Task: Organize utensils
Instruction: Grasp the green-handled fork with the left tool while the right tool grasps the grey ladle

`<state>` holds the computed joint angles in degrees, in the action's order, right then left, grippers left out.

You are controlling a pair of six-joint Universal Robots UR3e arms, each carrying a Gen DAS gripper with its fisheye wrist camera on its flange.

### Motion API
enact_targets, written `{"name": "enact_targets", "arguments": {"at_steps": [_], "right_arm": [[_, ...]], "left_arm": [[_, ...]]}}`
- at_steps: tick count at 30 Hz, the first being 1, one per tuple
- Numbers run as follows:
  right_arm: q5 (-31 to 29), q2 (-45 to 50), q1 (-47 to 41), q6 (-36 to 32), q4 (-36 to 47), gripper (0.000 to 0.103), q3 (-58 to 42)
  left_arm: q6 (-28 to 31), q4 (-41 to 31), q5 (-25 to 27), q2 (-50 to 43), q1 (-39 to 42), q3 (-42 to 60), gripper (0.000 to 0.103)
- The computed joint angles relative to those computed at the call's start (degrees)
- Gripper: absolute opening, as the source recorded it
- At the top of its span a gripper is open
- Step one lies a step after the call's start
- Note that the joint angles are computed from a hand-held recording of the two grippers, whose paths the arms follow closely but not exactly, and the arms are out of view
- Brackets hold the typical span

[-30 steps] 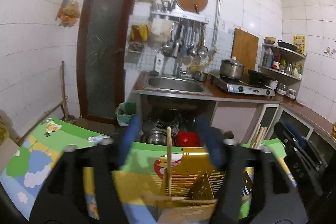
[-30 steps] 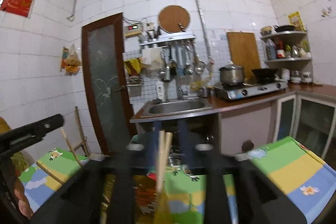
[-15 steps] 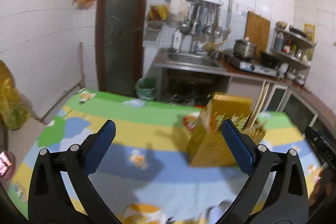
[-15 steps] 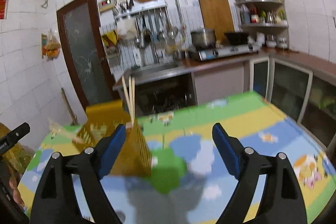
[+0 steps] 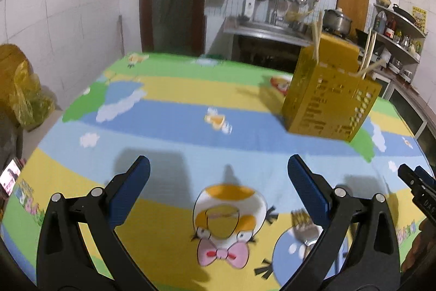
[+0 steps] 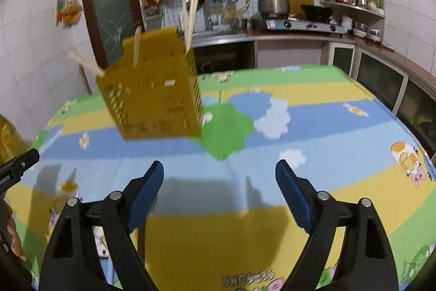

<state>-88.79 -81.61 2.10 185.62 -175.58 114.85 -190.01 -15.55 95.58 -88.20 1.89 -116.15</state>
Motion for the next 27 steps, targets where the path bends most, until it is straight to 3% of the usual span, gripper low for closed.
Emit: {"name": "enact_targets", "arguments": {"at_steps": [5, 10, 16, 27], "right_arm": [[-2.2, 1.5, 3.2, -1.8, 0.6, 0.083, -0.3], [-2.6, 2.7, 4.7, -2.4, 2.2, 0.083, -1.0], [-2.3, 4.2, 5.4, -3.2, 5.3, 0.083, -2.7], [-4.9, 7.4, 9.0, -4.7, 10.7, 0.082, -8.0]], "left_arm": [[1.2, 1.0, 1.0, -1.3, -0.2, -1.9, 0.098], [2.1, -0.1, -2.4, -1.7, 2.2, -3.2, 0.098], [3.9, 0.2, -1.4, -2.7, 2.2, -3.7, 0.098], [3.6, -3.9, -4.0, -2.6, 4.8, -3.1, 0.098]]}}
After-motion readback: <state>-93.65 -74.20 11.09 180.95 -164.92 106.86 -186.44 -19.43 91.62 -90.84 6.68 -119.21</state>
